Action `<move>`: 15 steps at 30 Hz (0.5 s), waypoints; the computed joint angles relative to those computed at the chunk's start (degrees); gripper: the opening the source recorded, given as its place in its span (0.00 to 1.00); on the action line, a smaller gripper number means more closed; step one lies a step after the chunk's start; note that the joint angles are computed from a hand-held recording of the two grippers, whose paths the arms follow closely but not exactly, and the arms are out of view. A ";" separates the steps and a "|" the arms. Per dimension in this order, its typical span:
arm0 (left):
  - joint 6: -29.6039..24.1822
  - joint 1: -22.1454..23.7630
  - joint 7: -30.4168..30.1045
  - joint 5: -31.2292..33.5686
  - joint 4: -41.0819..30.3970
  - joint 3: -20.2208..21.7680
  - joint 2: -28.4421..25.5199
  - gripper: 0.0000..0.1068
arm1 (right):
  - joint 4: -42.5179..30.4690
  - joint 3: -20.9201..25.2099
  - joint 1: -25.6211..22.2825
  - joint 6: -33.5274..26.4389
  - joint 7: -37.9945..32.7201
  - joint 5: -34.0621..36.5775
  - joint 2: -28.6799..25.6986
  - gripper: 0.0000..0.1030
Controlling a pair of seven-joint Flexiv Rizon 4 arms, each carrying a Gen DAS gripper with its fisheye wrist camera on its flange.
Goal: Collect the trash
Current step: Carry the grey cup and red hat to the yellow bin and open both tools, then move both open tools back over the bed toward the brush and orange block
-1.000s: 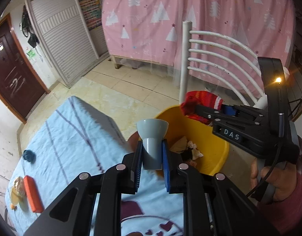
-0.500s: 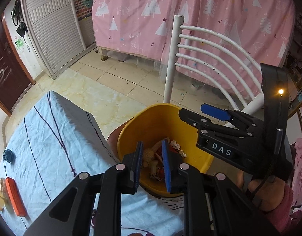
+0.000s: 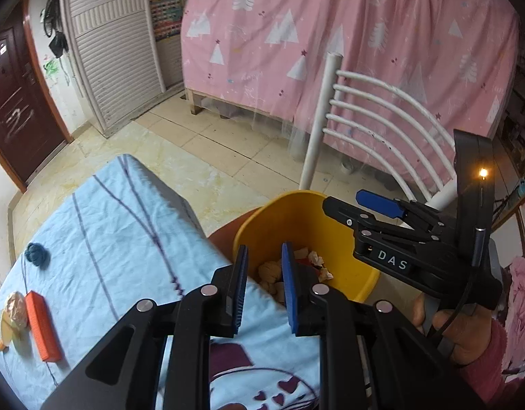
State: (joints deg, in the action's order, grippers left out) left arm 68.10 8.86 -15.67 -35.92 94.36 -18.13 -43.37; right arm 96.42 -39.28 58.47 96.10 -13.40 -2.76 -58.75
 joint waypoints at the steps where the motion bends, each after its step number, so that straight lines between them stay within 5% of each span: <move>1: 0.27 0.55 0.31 -0.42 0.22 -0.35 0.19 0.11 | -0.51 0.11 -0.04 -0.31 -0.13 -0.28 0.03 0.55; 3: 1.15 1.32 0.74 -1.15 0.44 -0.74 0.39 0.13 | -1.77 0.28 -0.13 -1.38 -0.29 -1.21 0.12 0.55; 7: 3.91 3.84 2.39 -3.43 1.07 -2.65 0.63 0.49 | -5.26 1.56 -1.33 -3.29 -0.40 -4.18 0.13 0.56; 15: 4.69 8.02 4.46 -7.21 0.10 -4.10 0.49 0.55 | -14.46 6.85 -5.55 -8.34 -0.12 -12.59 -0.42 0.60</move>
